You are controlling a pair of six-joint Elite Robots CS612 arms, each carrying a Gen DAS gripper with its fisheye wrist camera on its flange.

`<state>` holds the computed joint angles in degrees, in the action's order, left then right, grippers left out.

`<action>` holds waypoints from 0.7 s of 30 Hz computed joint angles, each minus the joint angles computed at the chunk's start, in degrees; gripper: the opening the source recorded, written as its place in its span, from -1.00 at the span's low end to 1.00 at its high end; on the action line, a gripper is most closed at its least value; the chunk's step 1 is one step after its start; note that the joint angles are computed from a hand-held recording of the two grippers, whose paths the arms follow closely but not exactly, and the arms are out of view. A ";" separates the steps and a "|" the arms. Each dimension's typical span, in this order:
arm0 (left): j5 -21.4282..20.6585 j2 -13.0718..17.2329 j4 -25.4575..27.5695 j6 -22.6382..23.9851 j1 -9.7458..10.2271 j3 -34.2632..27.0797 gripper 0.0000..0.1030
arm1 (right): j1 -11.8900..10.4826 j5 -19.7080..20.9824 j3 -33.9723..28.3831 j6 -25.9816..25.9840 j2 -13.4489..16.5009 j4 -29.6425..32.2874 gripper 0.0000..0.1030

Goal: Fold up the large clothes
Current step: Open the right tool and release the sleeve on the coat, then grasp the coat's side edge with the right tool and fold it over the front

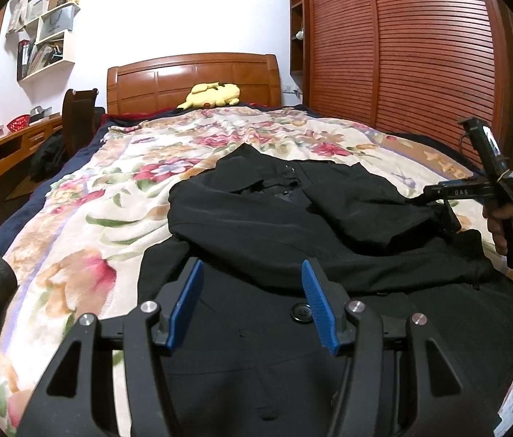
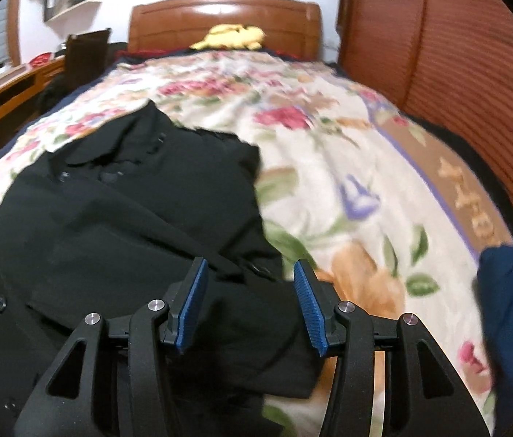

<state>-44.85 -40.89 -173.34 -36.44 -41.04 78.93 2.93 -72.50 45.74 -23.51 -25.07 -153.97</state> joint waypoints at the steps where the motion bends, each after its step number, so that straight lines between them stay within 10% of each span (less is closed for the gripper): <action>1: -0.06 0.05 0.08 0.09 0.00 -0.09 0.07 | -0.12 -0.30 -0.36 0.32 0.19 0.93 -0.03; 13: -1.01 0.10 -0.79 1.36 -0.07 -0.12 0.07 | -0.06 -3.58 -1.64 -2.10 0.84 11.98 -0.04; 16: -0.82 -0.10 -1.33 1.96 -0.24 0.26 0.07 | 0.22 -3.42 0.09 -4.76 -0.09 9.69 -0.67; 21: 0.27 -0.98 -2.47 2.18 -0.56 1.72 0.07 | 1.09 -2.10 6.64 -7.31 -3.37 -3.83 -0.87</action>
